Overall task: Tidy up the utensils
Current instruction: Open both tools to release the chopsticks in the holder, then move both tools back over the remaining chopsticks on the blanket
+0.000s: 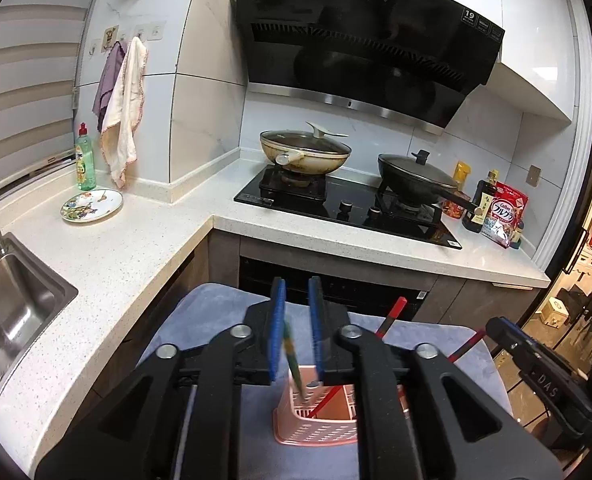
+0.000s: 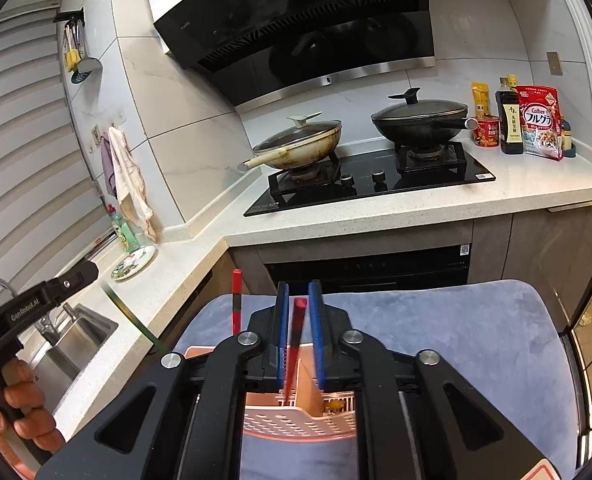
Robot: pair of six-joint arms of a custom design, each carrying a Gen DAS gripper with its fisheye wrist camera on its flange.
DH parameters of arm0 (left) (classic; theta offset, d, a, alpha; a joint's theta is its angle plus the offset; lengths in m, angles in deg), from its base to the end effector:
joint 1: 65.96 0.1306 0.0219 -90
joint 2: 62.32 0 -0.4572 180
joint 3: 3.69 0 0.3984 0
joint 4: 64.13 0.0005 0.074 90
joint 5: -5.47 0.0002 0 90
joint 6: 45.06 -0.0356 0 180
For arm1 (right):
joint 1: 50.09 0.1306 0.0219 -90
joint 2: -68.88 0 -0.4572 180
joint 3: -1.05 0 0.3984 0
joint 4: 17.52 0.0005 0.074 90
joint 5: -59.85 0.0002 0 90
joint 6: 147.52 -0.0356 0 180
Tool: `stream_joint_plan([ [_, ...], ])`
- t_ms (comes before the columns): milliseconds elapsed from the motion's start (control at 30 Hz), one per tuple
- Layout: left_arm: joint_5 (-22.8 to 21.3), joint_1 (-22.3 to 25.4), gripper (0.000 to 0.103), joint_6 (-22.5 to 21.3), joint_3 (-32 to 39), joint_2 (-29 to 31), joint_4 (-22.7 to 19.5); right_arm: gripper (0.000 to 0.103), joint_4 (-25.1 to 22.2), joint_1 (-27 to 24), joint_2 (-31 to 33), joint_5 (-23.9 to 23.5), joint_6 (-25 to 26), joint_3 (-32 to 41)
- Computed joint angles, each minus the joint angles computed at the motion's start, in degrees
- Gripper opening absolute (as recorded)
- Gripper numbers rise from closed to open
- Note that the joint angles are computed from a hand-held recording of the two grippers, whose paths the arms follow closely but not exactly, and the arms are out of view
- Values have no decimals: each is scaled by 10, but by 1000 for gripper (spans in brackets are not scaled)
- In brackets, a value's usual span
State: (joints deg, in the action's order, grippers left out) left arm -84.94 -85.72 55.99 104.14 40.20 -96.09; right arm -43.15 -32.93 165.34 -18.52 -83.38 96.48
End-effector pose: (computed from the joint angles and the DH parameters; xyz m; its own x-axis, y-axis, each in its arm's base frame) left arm 0.5792 -0.2083 0.5645 -0.4779 -0.0320 -0.8778 0.2450 0.9548 -0.1682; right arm 0.5458 0.1605 0.5287 -0.4368 0.3123 -0.8436 0.0819 0.9477 0.3084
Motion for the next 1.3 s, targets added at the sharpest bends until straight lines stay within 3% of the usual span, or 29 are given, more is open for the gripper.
stream_joint_plan([
  [33, -5, 0, 32, 2, -2, -2, 0, 18, -1, 1, -2, 1, -1, 0],
  [233, -28, 0, 56, 1, -28, -27, 2, 30, 6, 10, -29, 15, 3, -14],
  [367, -65, -9, 56, -24, -58, -55, 6, 36, 10, 24, -59, 22, 6, -38],
  [767, -126, -35, 56, -50, -159, -145, -13, 37, -11, 94, -143, 71, 7, -123],
  [1300, -155, -52, 56, -25, -275, -222, -54, 37, -72, 197, -206, 142, -43, -235],
])
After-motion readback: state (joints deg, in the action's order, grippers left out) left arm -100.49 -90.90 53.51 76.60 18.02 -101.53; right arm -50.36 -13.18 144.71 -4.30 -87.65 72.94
